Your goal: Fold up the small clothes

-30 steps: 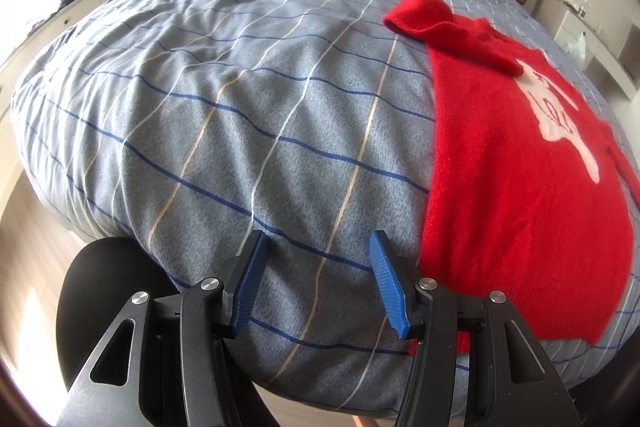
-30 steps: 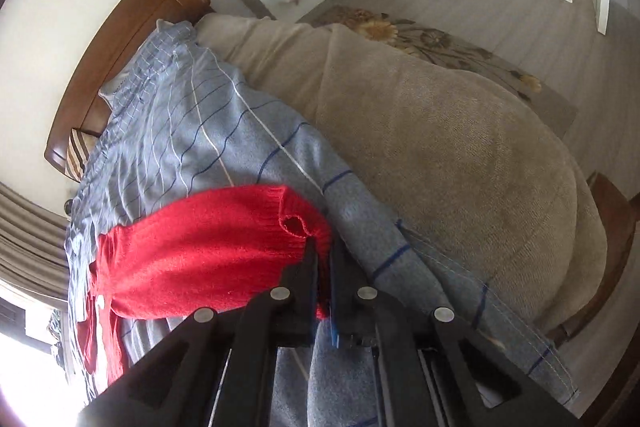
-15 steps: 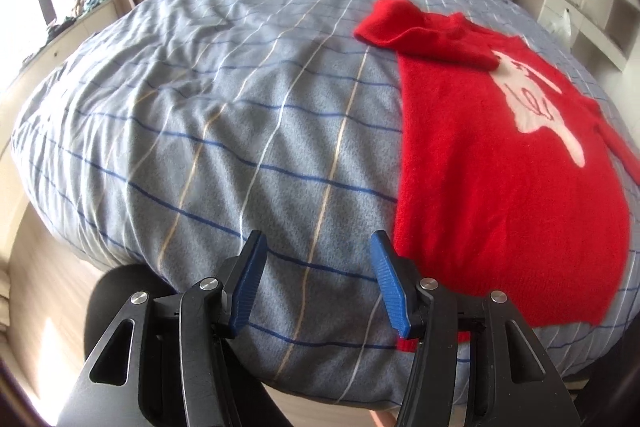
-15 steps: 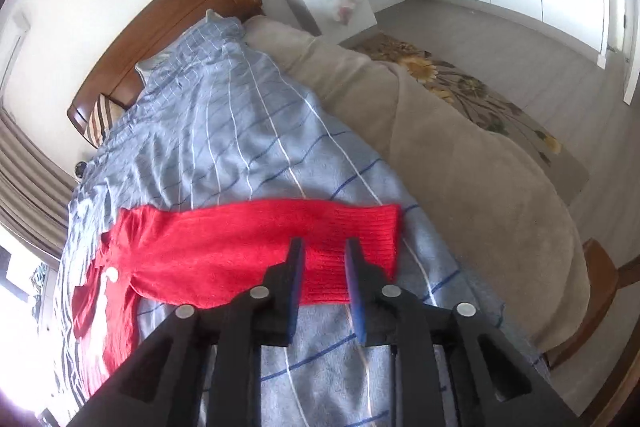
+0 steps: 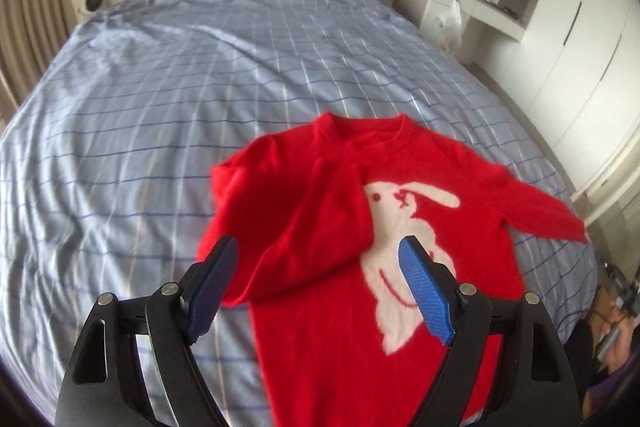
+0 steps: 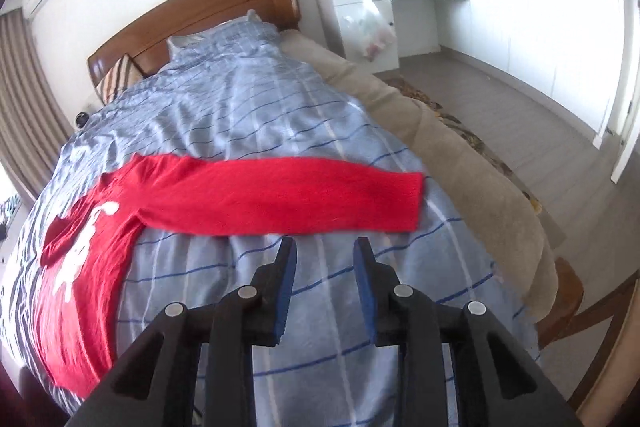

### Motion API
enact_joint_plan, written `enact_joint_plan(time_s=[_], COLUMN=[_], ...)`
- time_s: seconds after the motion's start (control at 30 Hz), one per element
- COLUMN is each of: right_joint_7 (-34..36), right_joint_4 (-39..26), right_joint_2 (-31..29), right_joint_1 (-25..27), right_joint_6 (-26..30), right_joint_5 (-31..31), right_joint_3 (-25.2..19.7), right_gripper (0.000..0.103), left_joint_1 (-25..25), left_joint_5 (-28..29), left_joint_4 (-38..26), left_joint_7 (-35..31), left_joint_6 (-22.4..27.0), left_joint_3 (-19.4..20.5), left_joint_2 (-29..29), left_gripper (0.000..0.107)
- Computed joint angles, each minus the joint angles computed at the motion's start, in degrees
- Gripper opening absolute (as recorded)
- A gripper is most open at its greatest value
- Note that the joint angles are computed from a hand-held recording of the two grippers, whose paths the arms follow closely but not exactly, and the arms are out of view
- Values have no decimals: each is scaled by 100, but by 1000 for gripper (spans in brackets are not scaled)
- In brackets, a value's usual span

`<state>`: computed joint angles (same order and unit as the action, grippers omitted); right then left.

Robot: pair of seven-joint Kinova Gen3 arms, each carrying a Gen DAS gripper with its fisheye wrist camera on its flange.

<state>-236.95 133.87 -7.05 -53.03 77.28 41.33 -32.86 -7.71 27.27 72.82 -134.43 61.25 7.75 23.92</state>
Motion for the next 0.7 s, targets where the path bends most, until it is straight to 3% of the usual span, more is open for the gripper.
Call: enact_joint_plan(time_s=[0.07, 0.2, 0.27, 0.37, 0.4, 0.43, 0.47, 0.5, 0.6, 0.7], right_joint_7=[-155, -558, -766, -692, -557, -417, -360, -325, -393, -517], right_joint_4=[-162, -356, -365, -491, -549, -626, -653, -660, -624, -630], right_joint_2=[363, 918, 1039, 1207, 1259, 1313, 1353, 1371, 1359, 1375], right_joint_1=[-164, -604, -759, -959, -1003, -1051, -1100, -1125, -1217, -1305], right_joint_6=[25, -212, -491, -597, -592, -558, -562, -607, -638, -530], right_joint_5=[238, 688, 854, 1033, 1040, 1018, 1007, 1025, 1009, 1014], right_joint_3=[-132, -26, 98, 313, 398, 466, 521, 581, 666, 685], right_gripper=[31, 33, 33, 33, 33, 33, 33, 33, 33, 34], left_joint_1=[526, 1327, 1546, 1871, 1881, 1819, 1732, 1678, 1605, 893], left_joint_5=[-397, -1329, -1685, -1820, -1872, -1898, -1840, -1689, -1037, -338], left_joint_4=[-531, -1593, -1866, -2235, -2480, -2644, -2702, -2662, -2057, -1314], left_joint_7=[466, 1239, 1251, 1223, 1249, 1279, 1276, 1226, 839, 785], left_joint_6=[-22, 215, 267, 489, 712, 895, 984, 980, 460, -187], left_joint_3=[-123, -304, -292, -591, -574, -469, -356, -350, -648, -344], left_joint_2=[500, 1324, 1583, 1918, 2089, 2226, 2300, 2295, 1840, 1179], left_gripper=[71, 67, 67, 65, 61, 41, 19, 10, 6, 6])
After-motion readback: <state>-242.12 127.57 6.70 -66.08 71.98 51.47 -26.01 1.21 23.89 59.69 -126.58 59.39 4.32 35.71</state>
